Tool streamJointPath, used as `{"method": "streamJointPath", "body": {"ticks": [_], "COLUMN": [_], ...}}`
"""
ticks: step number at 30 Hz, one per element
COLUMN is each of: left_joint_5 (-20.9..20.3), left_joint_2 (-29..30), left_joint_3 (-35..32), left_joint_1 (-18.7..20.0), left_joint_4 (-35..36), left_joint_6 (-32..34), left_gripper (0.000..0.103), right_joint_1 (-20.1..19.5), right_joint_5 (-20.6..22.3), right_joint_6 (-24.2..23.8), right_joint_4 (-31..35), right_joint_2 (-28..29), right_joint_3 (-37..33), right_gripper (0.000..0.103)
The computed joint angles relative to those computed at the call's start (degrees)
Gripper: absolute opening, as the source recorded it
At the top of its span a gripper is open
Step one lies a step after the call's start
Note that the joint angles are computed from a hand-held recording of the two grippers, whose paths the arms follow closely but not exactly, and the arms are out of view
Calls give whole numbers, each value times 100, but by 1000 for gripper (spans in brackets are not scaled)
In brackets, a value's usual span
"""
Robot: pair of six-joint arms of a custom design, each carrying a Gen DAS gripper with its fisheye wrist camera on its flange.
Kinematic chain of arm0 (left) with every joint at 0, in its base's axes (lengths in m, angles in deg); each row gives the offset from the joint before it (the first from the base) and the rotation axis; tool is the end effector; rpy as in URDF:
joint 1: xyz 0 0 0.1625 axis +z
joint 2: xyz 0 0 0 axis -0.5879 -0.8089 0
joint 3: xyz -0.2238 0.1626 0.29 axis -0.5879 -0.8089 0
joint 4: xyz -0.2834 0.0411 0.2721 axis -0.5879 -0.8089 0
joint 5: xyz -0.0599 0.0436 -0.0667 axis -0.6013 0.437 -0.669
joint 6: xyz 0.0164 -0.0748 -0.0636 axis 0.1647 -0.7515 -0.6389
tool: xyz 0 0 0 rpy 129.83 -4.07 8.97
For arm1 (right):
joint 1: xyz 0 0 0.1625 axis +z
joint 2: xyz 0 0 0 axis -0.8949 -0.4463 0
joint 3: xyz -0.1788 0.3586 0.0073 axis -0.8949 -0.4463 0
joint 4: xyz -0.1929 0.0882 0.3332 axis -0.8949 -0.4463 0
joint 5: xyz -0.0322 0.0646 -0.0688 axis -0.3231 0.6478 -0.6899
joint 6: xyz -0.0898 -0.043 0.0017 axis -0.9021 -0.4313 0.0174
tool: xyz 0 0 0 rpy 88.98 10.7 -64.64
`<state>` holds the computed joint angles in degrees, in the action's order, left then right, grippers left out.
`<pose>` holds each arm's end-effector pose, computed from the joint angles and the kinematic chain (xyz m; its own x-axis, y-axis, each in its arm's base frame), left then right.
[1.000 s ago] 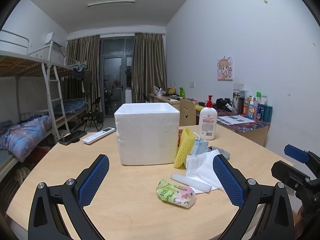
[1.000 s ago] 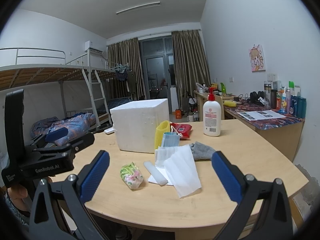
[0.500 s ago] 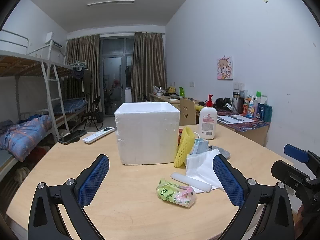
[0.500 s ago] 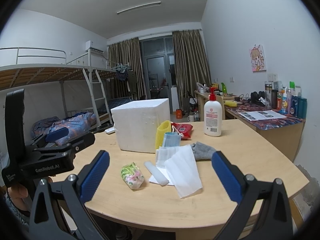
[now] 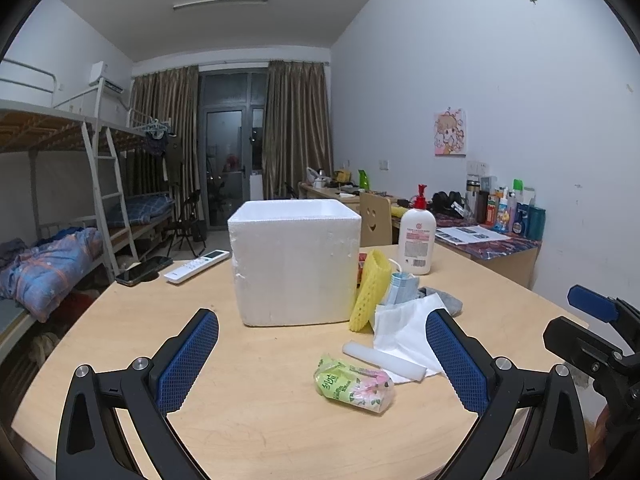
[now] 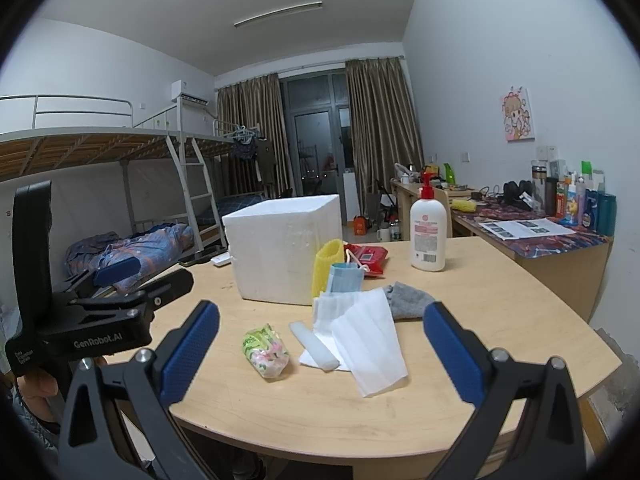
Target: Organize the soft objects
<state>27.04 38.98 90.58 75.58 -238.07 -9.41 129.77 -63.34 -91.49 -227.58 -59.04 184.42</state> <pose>-0.2732 -0.5081 -0.0845 -0.7145 0.0340 -0.6988 0.6806 0.2649 -0.6831 -0.0376 -0.5329 0.2216 -0.7181 -0.4017 0.5683 -0.6842 0.2581 -0.6821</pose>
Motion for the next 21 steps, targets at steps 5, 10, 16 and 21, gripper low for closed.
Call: {"method": "streamJointPath", "body": {"ticks": [5,10,16,21], "left_joint_5": [-59,-184,-381,-528], "left_joint_2": [-50,-148,-207,-234], "left_joint_3": [-3,32,-49,-196], "left_joint_1": [75,165,312,484], "left_joint_4": [161,491,1068,1751], "left_joint_6": [-134,-356,-608,-894], "left_gripper": [103,103,103,103], "right_joint_1": [49,89,190,306], "right_joint_5": [-101,-167,-379,-675], "right_joint_6": [17,32,139,193], "right_joint_4": [48,69,205,385], "right_joint_2": [21,37,109,277], "right_joint_3": [-52,-101,-384,-724], "right_gripper": [103,103,103,103]}}
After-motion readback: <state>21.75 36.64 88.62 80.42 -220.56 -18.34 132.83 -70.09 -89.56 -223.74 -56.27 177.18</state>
